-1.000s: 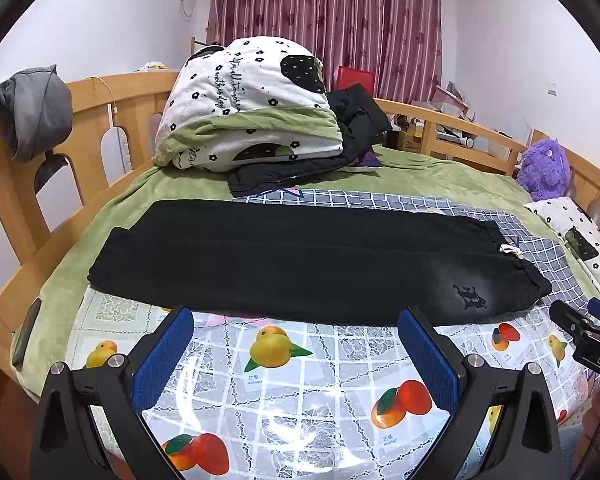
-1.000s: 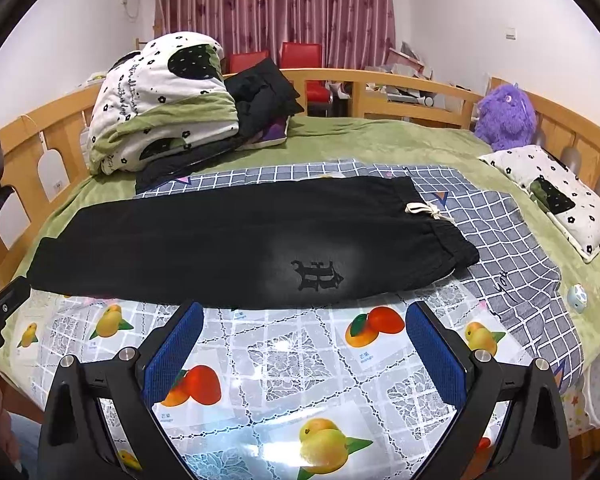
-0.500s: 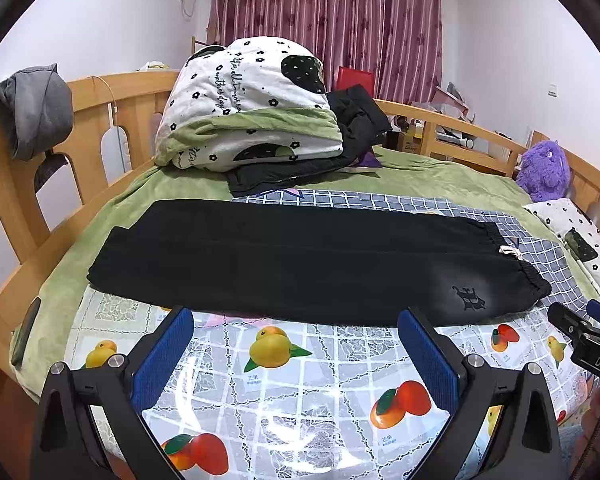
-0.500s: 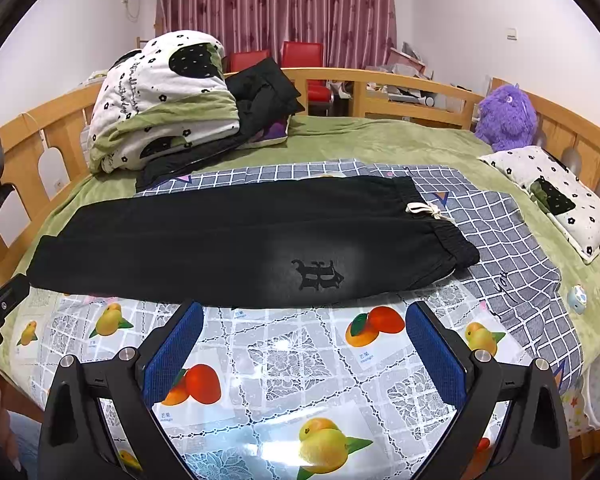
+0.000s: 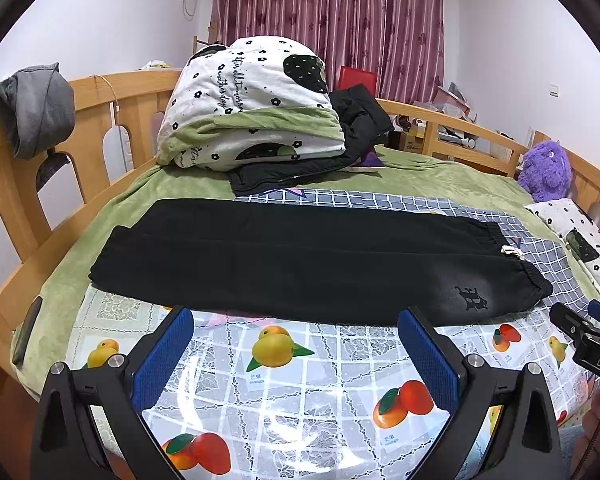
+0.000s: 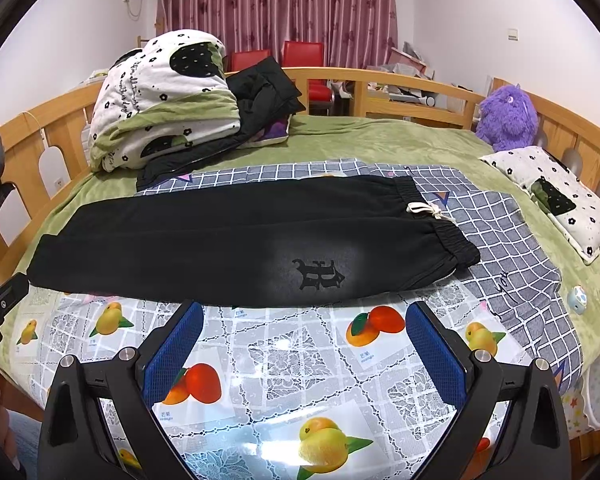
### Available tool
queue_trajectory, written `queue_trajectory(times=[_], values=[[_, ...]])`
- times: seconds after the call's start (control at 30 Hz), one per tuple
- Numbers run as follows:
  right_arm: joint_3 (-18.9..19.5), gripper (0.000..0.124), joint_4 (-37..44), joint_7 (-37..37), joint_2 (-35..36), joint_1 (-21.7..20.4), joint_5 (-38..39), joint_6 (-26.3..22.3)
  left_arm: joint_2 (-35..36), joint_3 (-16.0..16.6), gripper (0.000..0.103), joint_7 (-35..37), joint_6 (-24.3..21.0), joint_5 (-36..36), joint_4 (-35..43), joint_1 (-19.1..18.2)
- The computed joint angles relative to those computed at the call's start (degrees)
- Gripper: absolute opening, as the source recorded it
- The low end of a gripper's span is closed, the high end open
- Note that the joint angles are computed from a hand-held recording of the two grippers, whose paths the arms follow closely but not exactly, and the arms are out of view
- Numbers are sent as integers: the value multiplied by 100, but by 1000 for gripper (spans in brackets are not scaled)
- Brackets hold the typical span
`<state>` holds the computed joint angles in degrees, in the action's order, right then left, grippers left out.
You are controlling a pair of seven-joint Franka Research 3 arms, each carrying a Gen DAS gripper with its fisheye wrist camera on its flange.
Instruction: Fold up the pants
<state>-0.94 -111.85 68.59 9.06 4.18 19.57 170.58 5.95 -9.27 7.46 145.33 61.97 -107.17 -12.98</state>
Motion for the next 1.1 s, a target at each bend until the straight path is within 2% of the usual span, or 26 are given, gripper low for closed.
queue_trajectory(times=[0.5,0.73,0.77,0.8,0.83,1.0,1.07,1.1], values=[[2,100,11,-7,2,1,9,-12,-6,4,103,2,18,2,-2,7],[135,100,-74,-338,-21,-65,365,74,-63,14,103,-189,-82,177,-49,3],[185,100,-82,-483,-32,-97,526,92,-96,17,103,-290,-107,244,-70,7],[434,100,-119,-969,-86,-274,1089,182,-138,16,103,-387,-107,294,-104,18],[498,100,-114,-1219,-106,-312,1369,206,-176,14,103,-455,-101,307,-127,39],[398,100,-64,-1819,-243,-202,1932,297,-557,21,103,-407,113,22,-360,250],[588,100,113,-2800,-422,-486,3013,-68,-792,20,103,-389,294,-40,-575,381],[519,100,117,-2853,-421,-417,3072,-71,-904,21,103,-298,365,-154,-679,454]])
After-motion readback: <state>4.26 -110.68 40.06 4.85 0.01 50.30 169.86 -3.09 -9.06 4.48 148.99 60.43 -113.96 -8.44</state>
